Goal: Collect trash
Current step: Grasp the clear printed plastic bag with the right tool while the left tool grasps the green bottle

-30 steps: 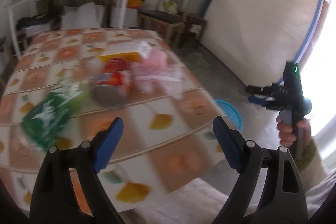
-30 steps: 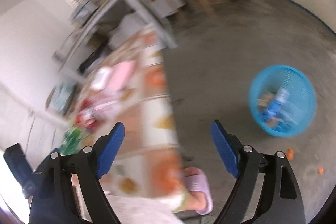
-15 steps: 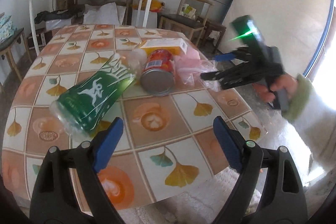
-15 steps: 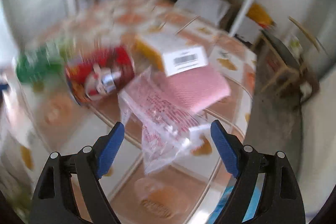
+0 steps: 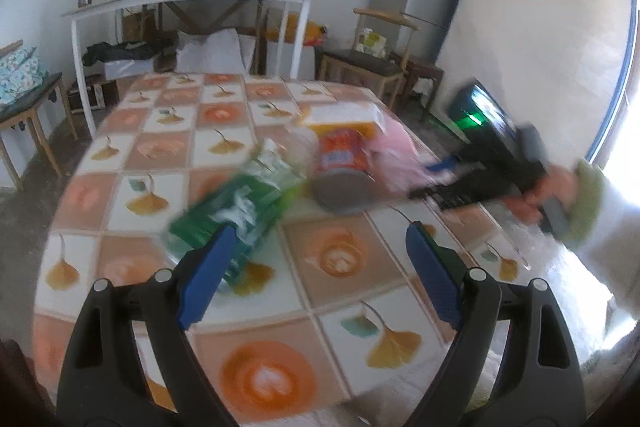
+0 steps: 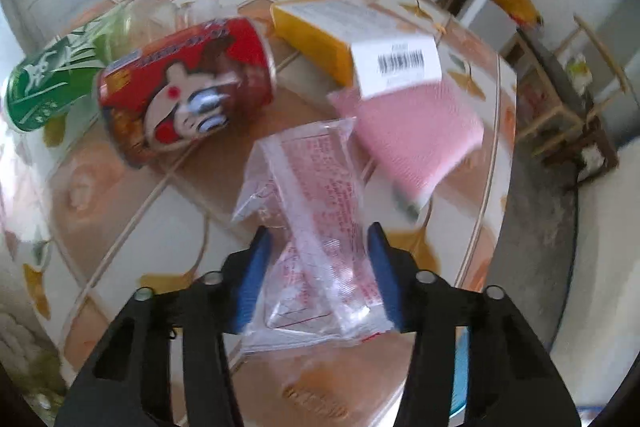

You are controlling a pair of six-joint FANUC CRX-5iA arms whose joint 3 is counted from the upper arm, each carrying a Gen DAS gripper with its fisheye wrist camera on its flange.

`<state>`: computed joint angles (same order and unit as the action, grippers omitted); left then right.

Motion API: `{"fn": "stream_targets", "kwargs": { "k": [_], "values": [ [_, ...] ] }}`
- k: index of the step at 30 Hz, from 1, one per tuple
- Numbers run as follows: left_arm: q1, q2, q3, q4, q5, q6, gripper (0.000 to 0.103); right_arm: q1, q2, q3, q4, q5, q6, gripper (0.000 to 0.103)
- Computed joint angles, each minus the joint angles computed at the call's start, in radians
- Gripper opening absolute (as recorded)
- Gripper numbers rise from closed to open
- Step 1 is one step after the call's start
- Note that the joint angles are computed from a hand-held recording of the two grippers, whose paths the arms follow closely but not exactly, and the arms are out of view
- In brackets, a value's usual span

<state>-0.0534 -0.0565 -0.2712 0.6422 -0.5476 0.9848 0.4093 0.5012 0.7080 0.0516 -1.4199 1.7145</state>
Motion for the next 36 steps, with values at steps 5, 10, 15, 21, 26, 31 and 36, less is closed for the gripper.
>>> {"fn": "stream_targets", "kwargs": {
  "k": [5, 10, 15, 21, 26, 31, 36],
  "values": [
    [0.025, 0.098, 0.202, -0.277, -0.106, 0.213, 0.083, -0.010, -0.079, -0.084, -0.063, 0.005, -0.119, 0.042],
    [0.003, 0.253, 0.453, -0.530, -0.344, 0.373, 0.083, -0.052, -0.141, -0.129, -0.184, 0.001, -0.230, 0.041],
    [-0.015, 0.304, 0.530, -0.598, -0.438, 0.412, 0.073, -0.098, -0.188, -0.167, -0.291, 0.012, -0.298, 0.037],
    [0.001, 0.277, 0.496, -0.548, -0.475, 0.447, 0.070, -0.125, -0.202, -0.172, -0.363, -0.007, -0.310, 0.034],
    [0.032, 0.188, 0.373, -0.441, -0.499, 0.498, 0.070, -0.128, -0.220, -0.184, -0.400, -0.042, -0.281, 0.034],
    [0.048, 0.136, 0.305, -0.383, -0.509, 0.508, 0.072, -0.094, -0.238, -0.211, -0.358, -0.026, -0.238, 0.047],
    [0.018, 0.180, 0.393, -0.424, -0.543, 0.465, 0.081, -0.063, -0.227, -0.210, -0.286, -0.004, -0.242, 0.065]
  ]
}}
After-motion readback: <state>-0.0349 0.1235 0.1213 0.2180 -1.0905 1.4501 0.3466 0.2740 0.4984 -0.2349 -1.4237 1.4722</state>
